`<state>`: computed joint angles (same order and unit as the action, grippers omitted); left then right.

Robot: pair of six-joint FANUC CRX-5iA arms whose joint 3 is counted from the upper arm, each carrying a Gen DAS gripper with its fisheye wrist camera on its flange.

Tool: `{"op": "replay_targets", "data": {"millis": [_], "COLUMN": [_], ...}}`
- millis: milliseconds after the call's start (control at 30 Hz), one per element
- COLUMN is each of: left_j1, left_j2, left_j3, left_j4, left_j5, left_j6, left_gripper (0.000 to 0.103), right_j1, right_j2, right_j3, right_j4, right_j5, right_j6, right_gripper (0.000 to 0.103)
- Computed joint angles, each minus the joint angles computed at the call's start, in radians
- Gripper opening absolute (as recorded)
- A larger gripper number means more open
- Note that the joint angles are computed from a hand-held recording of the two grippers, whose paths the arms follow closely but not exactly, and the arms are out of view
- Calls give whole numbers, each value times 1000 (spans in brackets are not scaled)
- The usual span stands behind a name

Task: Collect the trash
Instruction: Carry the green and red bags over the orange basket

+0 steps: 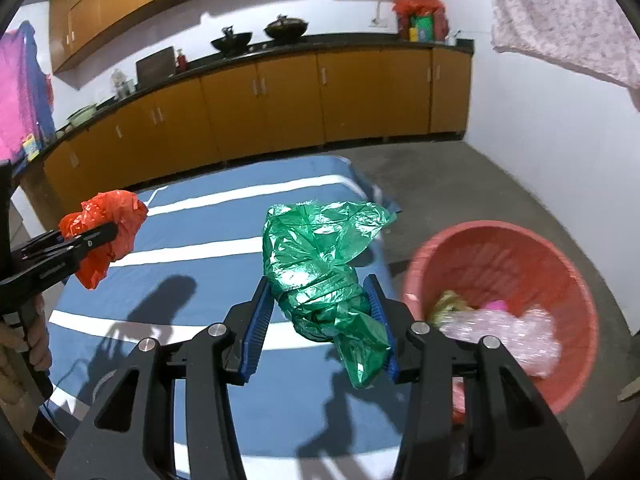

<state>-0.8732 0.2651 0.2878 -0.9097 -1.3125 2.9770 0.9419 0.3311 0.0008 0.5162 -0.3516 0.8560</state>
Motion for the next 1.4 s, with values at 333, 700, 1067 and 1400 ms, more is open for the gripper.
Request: {"op": "replay_targets", "data": {"millis": [333,700,1067,1400], "left_j1": [-68,-118,-123,-110], "left_j2": [113,236,320,372], "left_j3": [180,376,504,577], "left_j4": [-21,-41,-17,13], "left_j5": [-15,-39,-46,-30], "left_j6": [-55,-123,-147,-191], "left_gripper": [42,42,42,42], "right_j1": [-106,-183,-206,-229], "right_j2": [-124,-172,-194,-209], "right_j3": [-262,-347,-376,-395], "right_j4": [614,885,959,991], "right_j5": [123,118,106,88], "right_j6": [-586,-874,-970,-1022], "right_gripper": [47,47,47,47]}}
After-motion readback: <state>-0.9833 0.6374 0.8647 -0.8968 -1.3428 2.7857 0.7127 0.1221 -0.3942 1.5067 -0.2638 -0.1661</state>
